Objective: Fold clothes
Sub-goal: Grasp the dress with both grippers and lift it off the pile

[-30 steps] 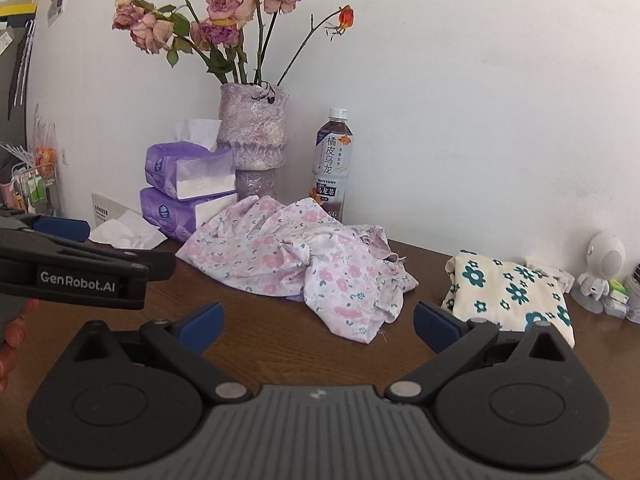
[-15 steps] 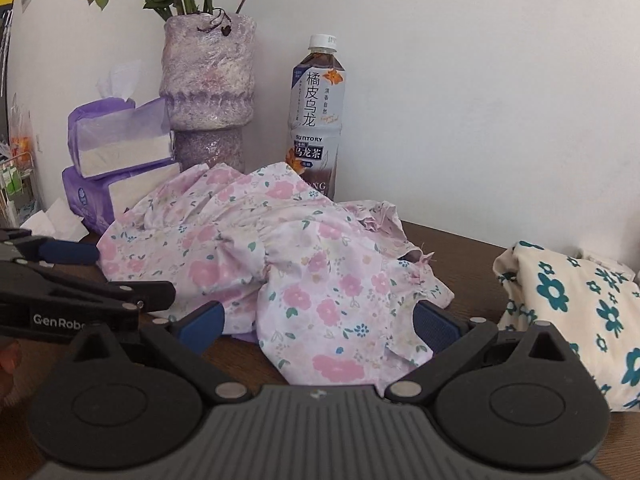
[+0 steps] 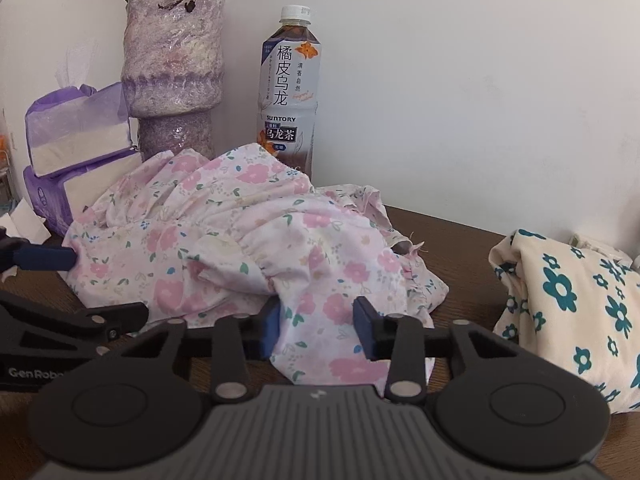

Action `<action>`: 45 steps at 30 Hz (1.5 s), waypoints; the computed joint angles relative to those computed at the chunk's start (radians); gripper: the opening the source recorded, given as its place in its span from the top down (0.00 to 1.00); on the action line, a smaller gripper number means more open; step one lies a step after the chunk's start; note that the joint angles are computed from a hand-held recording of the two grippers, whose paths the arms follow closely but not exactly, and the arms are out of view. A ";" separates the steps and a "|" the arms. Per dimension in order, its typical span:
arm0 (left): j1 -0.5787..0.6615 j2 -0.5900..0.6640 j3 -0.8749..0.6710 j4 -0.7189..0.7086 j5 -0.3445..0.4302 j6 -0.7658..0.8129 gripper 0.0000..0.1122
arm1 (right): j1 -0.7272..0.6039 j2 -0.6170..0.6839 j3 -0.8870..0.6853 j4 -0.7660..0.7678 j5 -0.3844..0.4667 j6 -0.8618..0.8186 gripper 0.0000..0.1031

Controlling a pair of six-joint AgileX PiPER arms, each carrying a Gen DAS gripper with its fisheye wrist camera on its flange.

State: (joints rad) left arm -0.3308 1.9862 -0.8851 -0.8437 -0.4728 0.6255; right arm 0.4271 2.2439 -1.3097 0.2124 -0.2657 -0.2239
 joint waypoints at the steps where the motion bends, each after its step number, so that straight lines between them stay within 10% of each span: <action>1: 0.002 -0.002 0.003 0.018 0.005 -0.016 0.42 | -0.005 -0.012 0.018 -0.058 -0.016 0.065 0.83; 7: 0.023 -0.030 0.042 0.219 0.032 -0.199 0.61 | -0.038 -0.089 0.139 -0.261 -0.145 0.307 0.93; 18: -0.052 0.005 -0.003 0.035 -0.023 0.019 0.41 | -0.045 -0.183 0.265 -0.328 -0.324 0.343 0.98; 24: 0.013 -0.023 -0.010 0.227 0.020 -0.185 0.97 | -0.031 -0.225 0.324 -0.297 -0.405 0.291 0.99; 30: -0.011 -0.184 0.110 0.228 -0.134 -0.172 1.00 | -0.014 -0.290 0.361 -0.252 -0.456 0.260 0.99; 37: -0.128 -0.436 0.116 -0.023 -0.179 0.139 1.00 | -0.056 -0.521 0.417 -0.355 -0.399 0.363 0.99; 45: -0.560 -0.843 0.064 -0.391 -0.495 0.732 1.00 | -0.115 -0.986 0.520 -0.565 -0.292 0.572 0.99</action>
State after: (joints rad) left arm -0.8911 1.1427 -0.8206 -1.2343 -0.9677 1.3577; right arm 0.3124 1.2580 -0.7901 -0.3523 -0.5575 0.3481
